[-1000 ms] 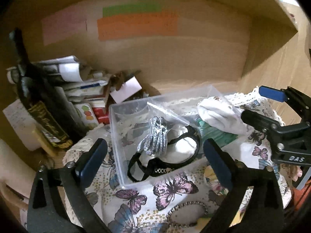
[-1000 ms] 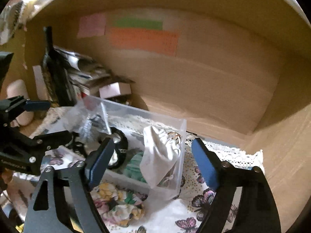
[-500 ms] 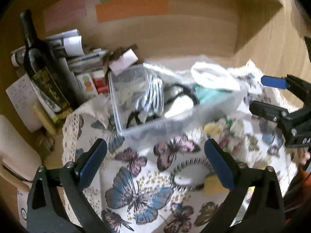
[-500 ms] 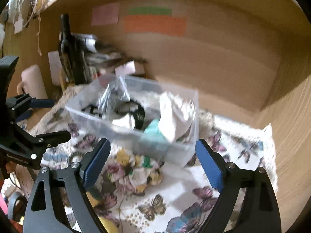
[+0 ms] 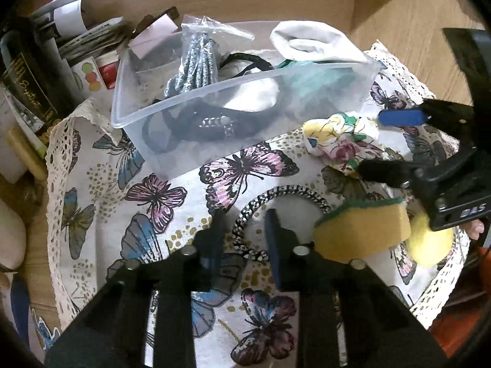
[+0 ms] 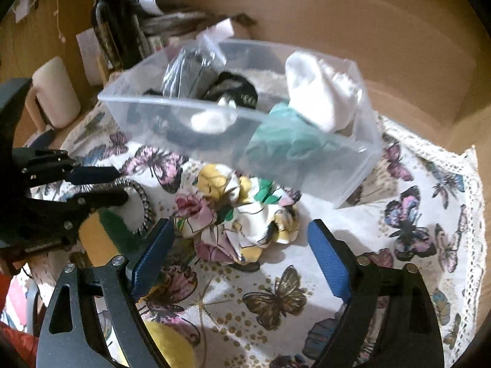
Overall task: Organize soft objects
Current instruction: 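Grasp the beaded bracelet with left tool while right tool grasps the floral scrunchie, then drop the bracelet into the box with left tool while right tool drops the scrunchie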
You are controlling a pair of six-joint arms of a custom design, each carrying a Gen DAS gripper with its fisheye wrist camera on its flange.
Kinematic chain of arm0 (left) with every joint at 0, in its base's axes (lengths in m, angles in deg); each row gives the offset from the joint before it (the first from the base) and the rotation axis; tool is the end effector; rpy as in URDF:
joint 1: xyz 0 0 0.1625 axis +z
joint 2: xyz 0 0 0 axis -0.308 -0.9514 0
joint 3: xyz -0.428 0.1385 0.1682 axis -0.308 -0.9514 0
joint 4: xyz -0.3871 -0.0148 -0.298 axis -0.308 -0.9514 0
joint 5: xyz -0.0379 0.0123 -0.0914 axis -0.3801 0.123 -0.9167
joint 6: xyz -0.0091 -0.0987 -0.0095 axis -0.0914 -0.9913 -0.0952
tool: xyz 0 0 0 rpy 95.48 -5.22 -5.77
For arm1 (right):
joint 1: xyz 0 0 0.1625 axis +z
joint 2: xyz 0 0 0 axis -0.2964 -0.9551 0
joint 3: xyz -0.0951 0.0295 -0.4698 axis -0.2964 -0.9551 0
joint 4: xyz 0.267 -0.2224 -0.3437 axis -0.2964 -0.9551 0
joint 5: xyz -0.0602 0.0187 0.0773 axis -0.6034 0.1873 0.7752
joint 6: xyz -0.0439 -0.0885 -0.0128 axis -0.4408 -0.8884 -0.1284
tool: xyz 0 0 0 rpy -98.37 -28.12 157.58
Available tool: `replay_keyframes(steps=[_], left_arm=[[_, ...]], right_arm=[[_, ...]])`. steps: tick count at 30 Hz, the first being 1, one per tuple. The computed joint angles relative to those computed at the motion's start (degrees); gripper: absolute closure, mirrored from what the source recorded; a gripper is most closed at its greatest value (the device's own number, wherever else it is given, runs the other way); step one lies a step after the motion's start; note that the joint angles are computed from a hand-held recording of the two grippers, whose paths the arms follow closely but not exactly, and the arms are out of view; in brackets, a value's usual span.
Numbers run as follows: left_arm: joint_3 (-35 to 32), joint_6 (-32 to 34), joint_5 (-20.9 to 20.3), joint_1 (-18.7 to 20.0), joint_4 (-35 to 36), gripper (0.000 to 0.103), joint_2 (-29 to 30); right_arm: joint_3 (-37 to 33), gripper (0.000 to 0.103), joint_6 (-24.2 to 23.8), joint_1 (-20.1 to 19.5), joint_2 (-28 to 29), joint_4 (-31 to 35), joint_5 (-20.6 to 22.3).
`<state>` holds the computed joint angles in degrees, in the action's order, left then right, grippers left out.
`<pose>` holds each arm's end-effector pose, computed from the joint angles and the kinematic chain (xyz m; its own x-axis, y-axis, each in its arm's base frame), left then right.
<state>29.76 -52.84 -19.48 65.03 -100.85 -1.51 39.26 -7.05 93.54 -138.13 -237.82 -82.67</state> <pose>-0.3381 -0.6819 -0.1358 -0.7029 -0.0241 -0.7109 0.4222 0.7903 -0.4441 -0.0586 -0.7709 0.2727 -0.4664 -0.7538 0.4628 -0.8653 0.4974 -0.0618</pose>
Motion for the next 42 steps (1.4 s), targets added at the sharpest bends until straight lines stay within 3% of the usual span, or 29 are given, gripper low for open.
replay_keyframes(steps=[1,2,4,7,18,22,29,33,37,42], left_arm=[[0.18,0.19,-0.19,0.00,-0.61,0.093,-0.02],[0.43,0.18,-0.33,-0.01,-1.09,0.095,-0.10],[0.70,-0.99,0.70,-0.23,-1.54,0.097,0.06],[2.66,-0.30,2.67,-1.17,-5.74,0.098,-0.58],[4.41,9.31,9.23,-4.53,-20.64,0.098,-1.80],[2.55,14.55,10.94,-5.04,-26.69,0.098,-0.95],[-2.23,21.86,12.57,-4.49,-33.10,0.098,0.74],[-5.16,23.53,13.32,-3.43,-33.82,0.098,1.95],[-7.11,22.01,13.96,-2.08,-30.92,0.098,2.80],[-7.57,14.41,13.45,0.24,-23.34,0.098,2.35]], right_arm=[[-0.19,0.028,-0.06,0.01,0.28,0.23,-0.33],[-0.44,0.043,-0.15,0.06,0.63,0.54,-0.94],[-0.91,0.062,-0.25,0.13,1.04,1.90,-1.91],[0.39,0.083,-1.46,-0.29,0.23,0.01,-0.10],[4.40,0.087,-2.79,-1.79,-5.37,-4.22,10.83],[4.90,0.087,-2.14,-1.93,-7.34,-4.50,15.85],[4.43,0.087,0.75,-0.07,-6.99,-6.83,20.73],[3.27,0.087,1.98,1.23,-5.13,-8.26,19.89],[1.58,0.087,2.25,2.50,-2.13,-9.55,16.08],[-1.24,0.087,2.79,2.99,1.18,-7.86,11.74]])
